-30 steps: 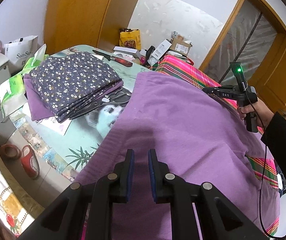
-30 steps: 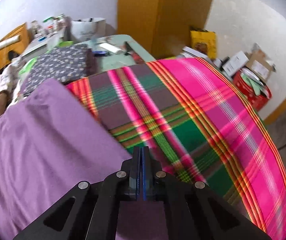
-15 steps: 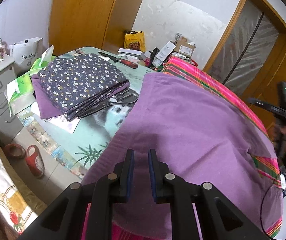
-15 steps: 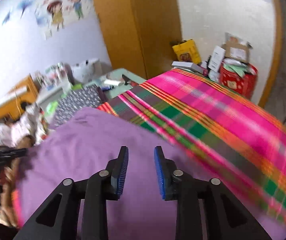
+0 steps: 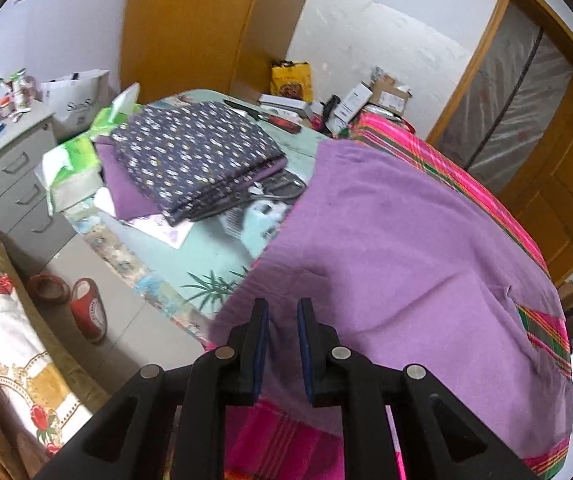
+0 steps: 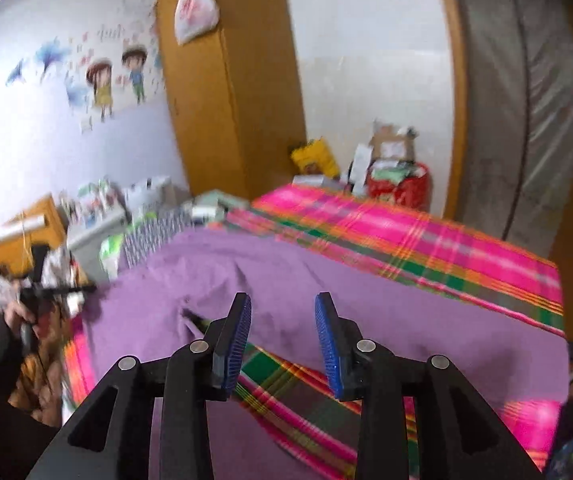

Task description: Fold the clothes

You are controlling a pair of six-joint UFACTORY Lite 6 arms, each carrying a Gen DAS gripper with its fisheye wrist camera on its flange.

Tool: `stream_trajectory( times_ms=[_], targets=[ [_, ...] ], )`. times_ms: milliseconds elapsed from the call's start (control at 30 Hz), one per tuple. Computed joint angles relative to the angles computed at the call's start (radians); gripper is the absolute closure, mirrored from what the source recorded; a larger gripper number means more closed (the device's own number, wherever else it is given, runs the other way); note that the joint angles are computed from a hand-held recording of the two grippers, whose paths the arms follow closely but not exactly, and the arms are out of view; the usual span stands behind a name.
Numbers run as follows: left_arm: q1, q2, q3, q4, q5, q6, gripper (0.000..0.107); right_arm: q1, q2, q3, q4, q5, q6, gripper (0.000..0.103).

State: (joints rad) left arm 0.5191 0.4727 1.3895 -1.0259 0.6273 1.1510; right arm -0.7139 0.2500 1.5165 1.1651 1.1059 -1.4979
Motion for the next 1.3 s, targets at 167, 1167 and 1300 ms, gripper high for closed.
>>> stream_trajectory(
  times_ms=[167,1167,1300],
  targets=[
    [0.013,-0.078,-0.078,-0.05,0.035,0.057,0.085,-0.166,-0.066,-0.04,0.04,0.14,0.015,0.068],
    [-0.302,-0.219,-0.324,-0.093,0.042,0.18,0.084,0.23,-0.028,-0.439,-0.118,-0.347,-0.126,0.068],
    [-0.295,-0.204,-0.32,-0.093,0.039,0.178,0.084,0.259,0.183,-0.227,-0.295,-0.27,0.012,0.067]
  ],
)
